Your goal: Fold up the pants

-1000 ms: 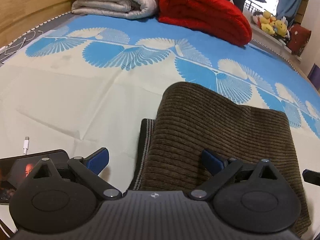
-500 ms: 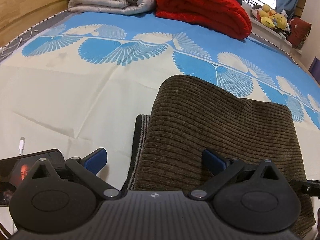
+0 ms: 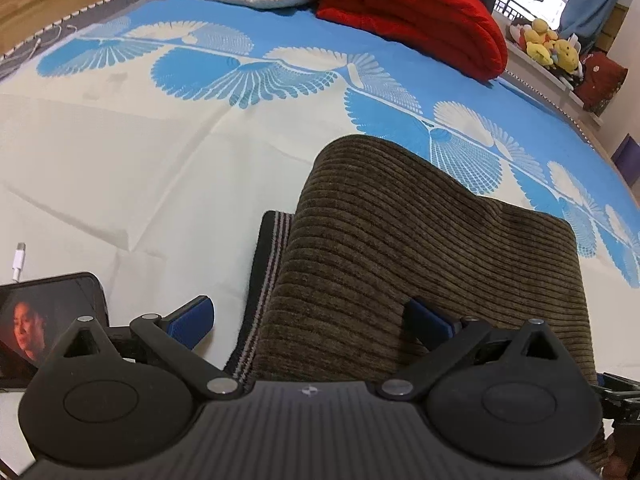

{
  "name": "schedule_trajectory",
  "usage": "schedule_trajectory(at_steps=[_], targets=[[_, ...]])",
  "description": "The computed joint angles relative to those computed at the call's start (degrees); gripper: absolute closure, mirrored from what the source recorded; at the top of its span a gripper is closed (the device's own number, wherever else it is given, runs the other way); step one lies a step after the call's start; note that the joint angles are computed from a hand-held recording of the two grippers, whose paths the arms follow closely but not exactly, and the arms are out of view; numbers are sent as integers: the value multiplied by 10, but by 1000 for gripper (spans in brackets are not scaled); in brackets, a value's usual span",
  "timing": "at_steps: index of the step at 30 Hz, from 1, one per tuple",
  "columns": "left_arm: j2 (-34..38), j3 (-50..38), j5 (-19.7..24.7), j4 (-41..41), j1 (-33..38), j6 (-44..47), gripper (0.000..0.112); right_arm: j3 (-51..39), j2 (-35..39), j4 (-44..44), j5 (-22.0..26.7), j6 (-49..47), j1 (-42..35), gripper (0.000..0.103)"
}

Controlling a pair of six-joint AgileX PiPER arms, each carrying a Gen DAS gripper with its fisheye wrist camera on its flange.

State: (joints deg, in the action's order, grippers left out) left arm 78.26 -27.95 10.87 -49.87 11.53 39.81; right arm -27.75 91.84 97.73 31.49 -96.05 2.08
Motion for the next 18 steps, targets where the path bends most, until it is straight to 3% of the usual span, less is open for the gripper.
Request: schedule_trajectory(at_steps=[4,10,18], targets=[[8,-7,23,-28,4,29,9,0,2,-2,5,0,-2,3],[18,-10,18,-20,-18,16,9,-18,18,-27,20,24,-7,2],[24,-15,28,-25,-12,15,9,-25,12,-39,-1,37,18,2]])
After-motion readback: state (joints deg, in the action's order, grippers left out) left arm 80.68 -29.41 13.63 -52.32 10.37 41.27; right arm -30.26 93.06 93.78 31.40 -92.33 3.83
